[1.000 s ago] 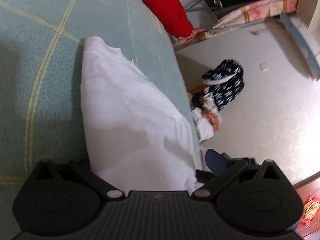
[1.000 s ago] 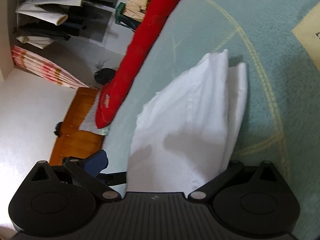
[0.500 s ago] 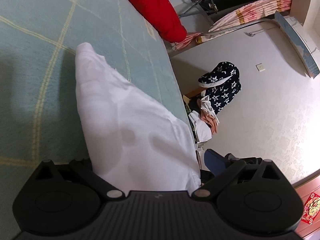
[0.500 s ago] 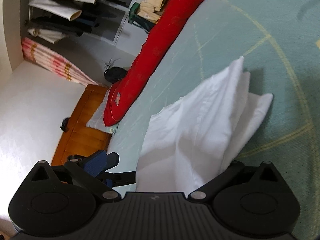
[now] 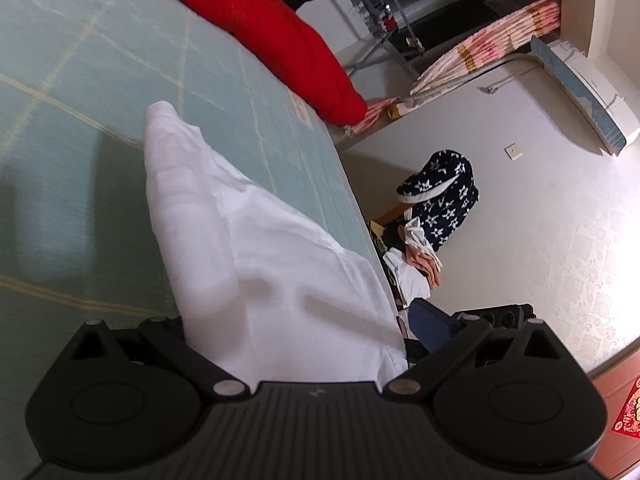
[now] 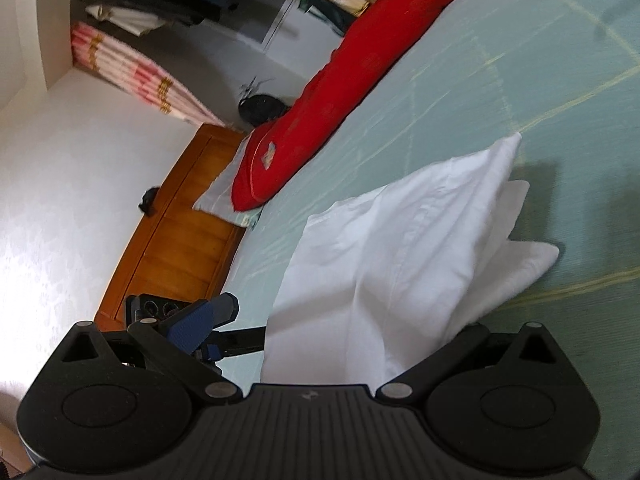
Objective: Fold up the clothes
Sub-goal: 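Lift the gripped shirt edge with the right tool to fold it over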
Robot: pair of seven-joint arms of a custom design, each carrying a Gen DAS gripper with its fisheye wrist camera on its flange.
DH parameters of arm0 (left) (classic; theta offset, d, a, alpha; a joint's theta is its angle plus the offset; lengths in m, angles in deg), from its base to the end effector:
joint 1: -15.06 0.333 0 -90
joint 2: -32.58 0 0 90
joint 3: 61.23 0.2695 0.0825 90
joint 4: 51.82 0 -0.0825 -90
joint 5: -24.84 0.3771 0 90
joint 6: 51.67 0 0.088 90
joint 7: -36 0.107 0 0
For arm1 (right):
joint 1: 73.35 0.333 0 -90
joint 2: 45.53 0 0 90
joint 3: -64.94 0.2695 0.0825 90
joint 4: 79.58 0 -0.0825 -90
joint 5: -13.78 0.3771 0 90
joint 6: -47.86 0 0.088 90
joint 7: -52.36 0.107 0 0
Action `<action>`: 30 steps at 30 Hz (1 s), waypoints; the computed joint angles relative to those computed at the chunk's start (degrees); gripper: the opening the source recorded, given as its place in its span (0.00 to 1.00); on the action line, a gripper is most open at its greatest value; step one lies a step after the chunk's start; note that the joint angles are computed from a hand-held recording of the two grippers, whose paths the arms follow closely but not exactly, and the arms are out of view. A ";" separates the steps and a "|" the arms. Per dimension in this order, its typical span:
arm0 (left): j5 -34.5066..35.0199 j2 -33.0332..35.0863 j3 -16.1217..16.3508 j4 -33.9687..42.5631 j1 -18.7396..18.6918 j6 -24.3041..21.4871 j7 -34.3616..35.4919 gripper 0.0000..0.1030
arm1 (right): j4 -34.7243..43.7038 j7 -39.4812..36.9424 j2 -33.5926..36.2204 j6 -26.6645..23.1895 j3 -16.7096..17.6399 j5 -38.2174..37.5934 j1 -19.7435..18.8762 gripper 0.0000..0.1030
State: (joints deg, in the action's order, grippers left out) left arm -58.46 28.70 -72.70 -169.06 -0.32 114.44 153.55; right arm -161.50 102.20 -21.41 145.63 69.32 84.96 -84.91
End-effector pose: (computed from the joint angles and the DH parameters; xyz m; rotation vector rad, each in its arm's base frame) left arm 0.5262 -0.2020 0.4905 2.0785 -1.4703 1.6269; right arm 0.6653 -0.0026 0.4665 -1.5492 1.1728 0.6373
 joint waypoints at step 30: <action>19.00 -31.04 14.16 -28.54 2.51 1.60 -11.67 0.95 | 8.88 7.38 4.24 10.27 7.60 -2.29 17.71 1.00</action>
State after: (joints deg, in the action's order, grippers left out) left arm -39.46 -2.34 -58.54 -197.60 2.19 116.04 141.89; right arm -152.62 109.57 -17.17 155.91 76.93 82.67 -67.20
